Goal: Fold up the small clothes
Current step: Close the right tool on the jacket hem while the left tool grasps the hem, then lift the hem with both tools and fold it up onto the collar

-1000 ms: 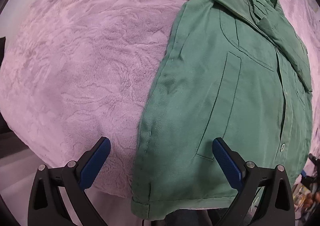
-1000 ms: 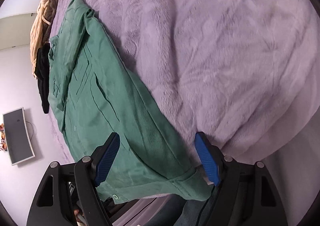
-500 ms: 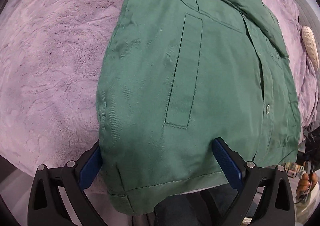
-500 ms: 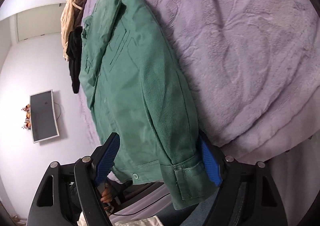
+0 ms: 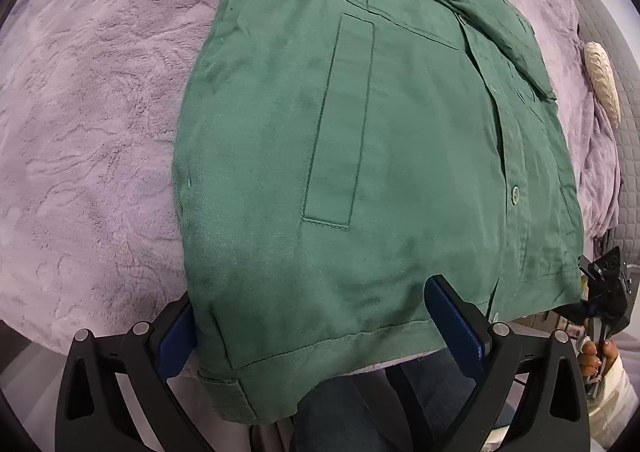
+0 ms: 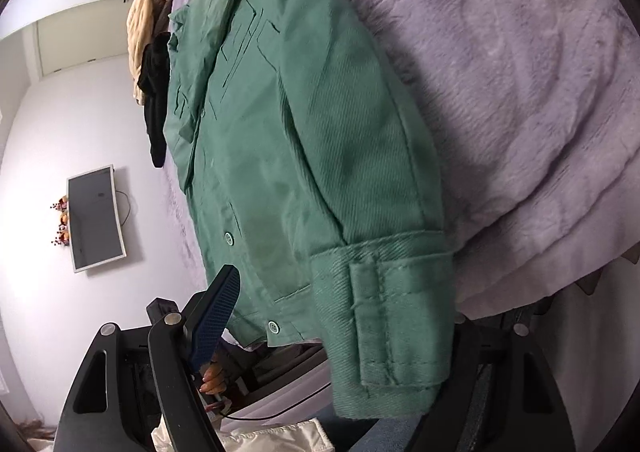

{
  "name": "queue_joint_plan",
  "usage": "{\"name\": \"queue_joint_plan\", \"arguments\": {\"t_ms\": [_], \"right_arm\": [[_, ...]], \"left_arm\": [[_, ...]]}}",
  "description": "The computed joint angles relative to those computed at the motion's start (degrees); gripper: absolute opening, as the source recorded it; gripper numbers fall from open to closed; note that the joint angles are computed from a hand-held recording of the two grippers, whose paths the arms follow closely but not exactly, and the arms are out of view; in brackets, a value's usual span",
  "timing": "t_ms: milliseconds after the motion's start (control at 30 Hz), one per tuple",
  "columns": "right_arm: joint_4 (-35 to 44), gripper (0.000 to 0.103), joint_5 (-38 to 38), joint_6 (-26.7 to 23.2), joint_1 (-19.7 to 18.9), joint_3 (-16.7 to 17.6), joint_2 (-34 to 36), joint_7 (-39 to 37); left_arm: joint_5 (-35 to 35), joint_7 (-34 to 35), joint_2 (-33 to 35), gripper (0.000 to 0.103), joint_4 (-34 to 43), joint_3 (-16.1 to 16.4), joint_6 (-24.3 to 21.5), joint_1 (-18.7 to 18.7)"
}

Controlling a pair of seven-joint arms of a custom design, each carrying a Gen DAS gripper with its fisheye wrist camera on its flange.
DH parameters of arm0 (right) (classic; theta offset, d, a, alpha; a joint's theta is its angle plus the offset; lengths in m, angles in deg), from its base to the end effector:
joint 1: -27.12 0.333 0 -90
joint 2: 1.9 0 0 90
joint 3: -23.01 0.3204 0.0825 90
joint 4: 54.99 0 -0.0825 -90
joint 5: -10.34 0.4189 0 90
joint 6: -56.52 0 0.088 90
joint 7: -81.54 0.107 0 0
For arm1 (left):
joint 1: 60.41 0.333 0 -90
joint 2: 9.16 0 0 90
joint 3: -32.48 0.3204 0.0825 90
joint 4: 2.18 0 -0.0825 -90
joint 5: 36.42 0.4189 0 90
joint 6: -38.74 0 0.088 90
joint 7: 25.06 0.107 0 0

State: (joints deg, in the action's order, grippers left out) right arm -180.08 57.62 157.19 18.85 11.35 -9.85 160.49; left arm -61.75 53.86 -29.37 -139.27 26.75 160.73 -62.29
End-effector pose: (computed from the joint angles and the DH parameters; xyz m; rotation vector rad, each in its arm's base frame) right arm 0.5058 -0.1161 0.4423 -1.3146 2.0641 0.8339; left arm 0.4702 -0.0830 0.4499 2.3073 -1.7284 0.4044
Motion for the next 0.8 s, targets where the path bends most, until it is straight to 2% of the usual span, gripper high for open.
{"name": "queue_joint_plan", "arguments": {"t_ms": [67,100,133,167,267,333,367,467,533,700,800], "right_arm": [[-0.5,0.057,0.0,1.0,0.2,0.4,-0.5,2.1],[-0.4,0.034,-1.0,1.2,0.3,0.7,-0.4,3.7],[-0.2,0.023,-1.3,1.3,0.5,0.8,-0.3,4.6],[-0.1,0.023,-1.3,1.6,0.8,1.0,-0.4,4.9],[1.3,0.019,2.9,0.2,1.7,0.7,0.3,2.6],[2.5,0.018,7.5,-1.2,1.7,0.3,1.1,1.7],[3.3,0.017,9.8,-1.9,1.7,0.2,1.5,1.3],[6.8,0.017,15.9,-3.6,1.4,0.4,3.8,0.1],[10.2,0.016,18.9,-4.1,1.2,1.0,6.1,-0.3],[22.2,0.016,25.7,-4.6,0.2,4.2,14.8,-1.4],[33.8,0.016,28.2,-4.7,-1.1,7.2,23.1,-1.7]], "left_arm": [[0.1,0.3,0.1,0.101,0.4,0.1,-0.6,0.0],[0.8,-0.2,0.2,0.098,0.7,-0.1,-1.0,0.1],[2.0,-1.9,0.7,0.091,1.5,-0.9,-1.6,0.2],[3.6,-3.4,1.0,0.087,1.9,-1.3,-2.4,0.5],[4.7,-6.0,1.7,0.058,2.4,-1.5,-2.0,0.5],[3.9,-5.2,0.7,0.018,2.0,-0.7,-1.7,0.4],[1.7,-4.3,-0.1,0.013,1.5,0.3,-1.4,0.3],[-7.5,-1.3,-3.0,0.011,-0.3,3.9,-0.3,0.4],[-12.2,-0.5,-4.0,0.011,-0.3,5.1,0.6,0.8],[-19.4,0.0,-2.9,0.011,2.8,6.0,6.1,1.8],[-21.9,-1.4,2.5,0.011,8.7,5.2,11.7,2.0]]}}
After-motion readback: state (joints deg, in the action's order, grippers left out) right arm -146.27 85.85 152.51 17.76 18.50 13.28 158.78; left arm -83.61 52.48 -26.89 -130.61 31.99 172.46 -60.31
